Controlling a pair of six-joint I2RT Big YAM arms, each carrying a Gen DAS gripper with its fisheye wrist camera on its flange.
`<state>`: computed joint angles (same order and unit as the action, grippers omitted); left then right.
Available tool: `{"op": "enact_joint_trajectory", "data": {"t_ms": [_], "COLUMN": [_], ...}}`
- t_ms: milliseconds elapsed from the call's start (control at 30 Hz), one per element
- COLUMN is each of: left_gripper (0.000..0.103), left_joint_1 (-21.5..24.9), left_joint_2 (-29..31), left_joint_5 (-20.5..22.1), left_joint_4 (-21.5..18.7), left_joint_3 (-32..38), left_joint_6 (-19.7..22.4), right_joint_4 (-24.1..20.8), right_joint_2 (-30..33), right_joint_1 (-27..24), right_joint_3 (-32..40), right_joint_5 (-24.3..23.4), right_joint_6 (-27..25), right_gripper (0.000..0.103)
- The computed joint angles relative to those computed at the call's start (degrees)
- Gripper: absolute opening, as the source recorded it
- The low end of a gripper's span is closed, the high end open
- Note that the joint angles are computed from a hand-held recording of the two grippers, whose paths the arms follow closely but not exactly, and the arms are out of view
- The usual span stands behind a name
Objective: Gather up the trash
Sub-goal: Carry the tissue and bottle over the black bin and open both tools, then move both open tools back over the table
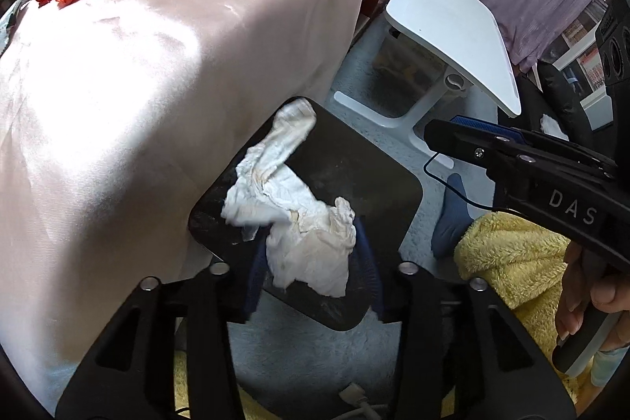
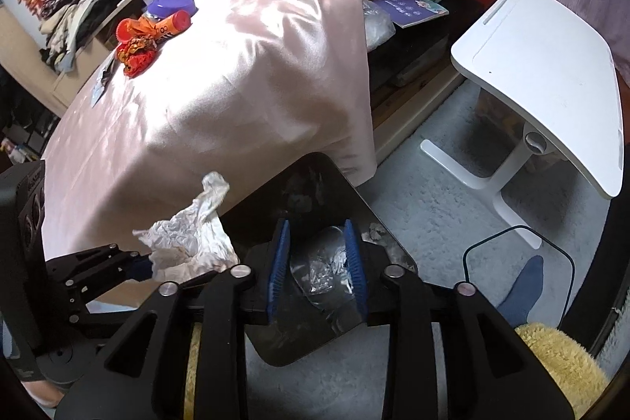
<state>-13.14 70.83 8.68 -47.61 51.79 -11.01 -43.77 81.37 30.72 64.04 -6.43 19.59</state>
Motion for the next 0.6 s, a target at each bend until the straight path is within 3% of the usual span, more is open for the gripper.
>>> {"op": "enact_joint_trajectory", "data": {"t_ms": [33,133,333,600], "left_gripper": [0.058,0.066,0.083,0.093], "left_joint_1": [-0.04,0.18,1.58,6.17], "left_joint_2": [-0.54,-2.17,-8.37,-16.89], "left_joint_5": [-0.68,-1.57,-3.61,-5.04], "left_joint_4": [-0.07,-0.72,-2.22,-5.49], "left_joint_3": [-0.02,0.06,-0.37,-0.18], "left_joint_6": [0.03,0.30,1.32,3.00], "right_joint_4": [0.02,-0.20,-0.01,0.32], "right_joint_2": [-0.23,-1.31,-4.87,-7.85], "right_joint_1": [-0.03,-0.31,-0.48,1.54], "right_joint_3": [0.06,0.14,-0.15,0.60], "right_joint_5": [0.30,1.23,3.74,5.09], "right_joint_6": [0.20,0.51,1.78,2.35], "right_gripper": [0.045,0.048,0.068,0.076]}}
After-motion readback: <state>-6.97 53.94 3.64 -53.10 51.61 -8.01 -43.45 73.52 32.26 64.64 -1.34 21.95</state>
